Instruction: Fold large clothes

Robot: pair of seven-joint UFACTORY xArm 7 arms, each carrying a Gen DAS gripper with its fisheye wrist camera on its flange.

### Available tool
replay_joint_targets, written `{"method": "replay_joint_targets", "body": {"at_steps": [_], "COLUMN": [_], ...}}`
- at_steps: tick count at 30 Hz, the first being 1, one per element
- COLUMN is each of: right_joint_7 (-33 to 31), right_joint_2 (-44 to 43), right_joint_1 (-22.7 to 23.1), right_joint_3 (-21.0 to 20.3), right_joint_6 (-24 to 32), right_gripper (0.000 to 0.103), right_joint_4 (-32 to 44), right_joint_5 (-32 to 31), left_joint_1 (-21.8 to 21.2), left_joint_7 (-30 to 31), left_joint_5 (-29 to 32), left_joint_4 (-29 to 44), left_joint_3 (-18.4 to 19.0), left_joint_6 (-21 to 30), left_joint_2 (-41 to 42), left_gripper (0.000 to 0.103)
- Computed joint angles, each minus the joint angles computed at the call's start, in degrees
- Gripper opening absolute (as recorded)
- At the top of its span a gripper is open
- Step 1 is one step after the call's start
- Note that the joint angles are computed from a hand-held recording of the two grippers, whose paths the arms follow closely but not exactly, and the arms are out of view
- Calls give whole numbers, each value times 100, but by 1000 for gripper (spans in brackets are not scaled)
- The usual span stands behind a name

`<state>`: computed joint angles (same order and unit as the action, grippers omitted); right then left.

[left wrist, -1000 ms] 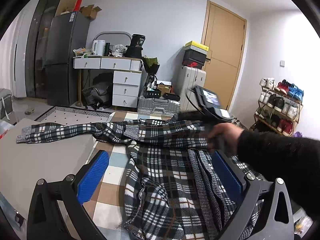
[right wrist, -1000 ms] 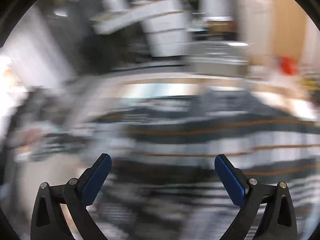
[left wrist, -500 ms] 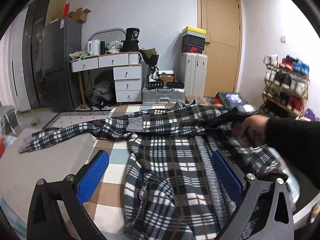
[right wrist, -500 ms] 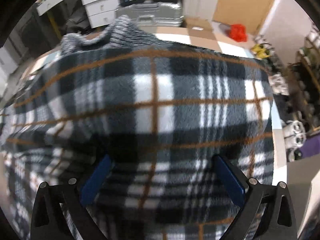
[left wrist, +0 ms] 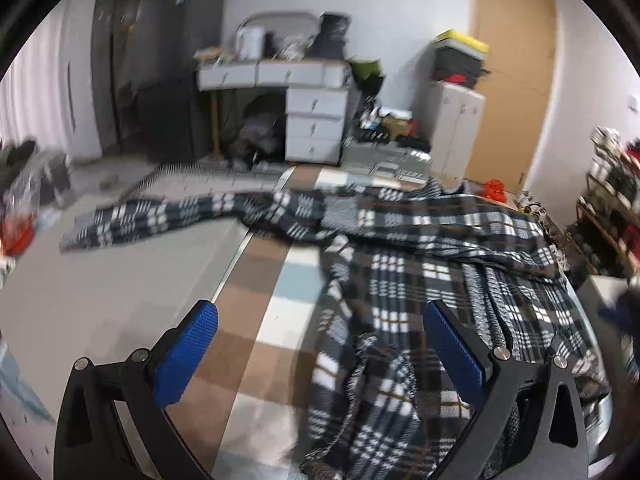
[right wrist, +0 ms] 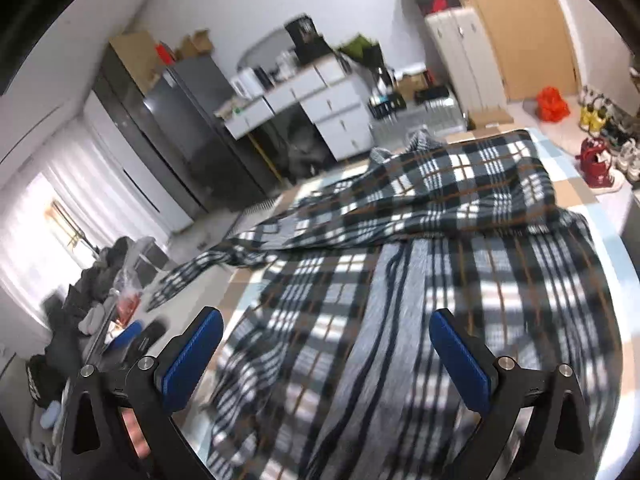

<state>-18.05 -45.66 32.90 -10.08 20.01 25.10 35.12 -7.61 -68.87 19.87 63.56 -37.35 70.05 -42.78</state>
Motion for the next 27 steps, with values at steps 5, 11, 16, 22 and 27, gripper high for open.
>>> {"method": "replay_joint_targets", "body": {"at_steps": [5,11,16,22,27], "right_joint_7": [372,442,316,162,128], "right_joint_2": [-1315,-1403,-1372,-1493,-1396], "right_joint_1": [166,436,478,406,563], "right_joint_3": [107,-205,-248,-163,-267], "right_joint_6": [-16,363,308,167,28], "right_gripper": [103,103,103,103,103], "right_joint_4": [-907,-1010,-1109,-1225,-1228], "right_joint_5": [138,95,89,-17,17], "left_joint_1": [-427,-110,443,791,1211], "left_joint_7": [21,227,823,1251,862], "left_joint_5": [-776,-1413,-1274,-1663,-2171], "left_joint_4": [-480,-929,-963,-1385,-1918], "left_joint_3": [1081,2199,2660,3181,3558], "left_joint_6": [-186,357,1256,1658,1053], "left_joint_2": [-600,-1514,-1857,-2154,-2628], "left_gripper": [101,101,101,101,101]}}
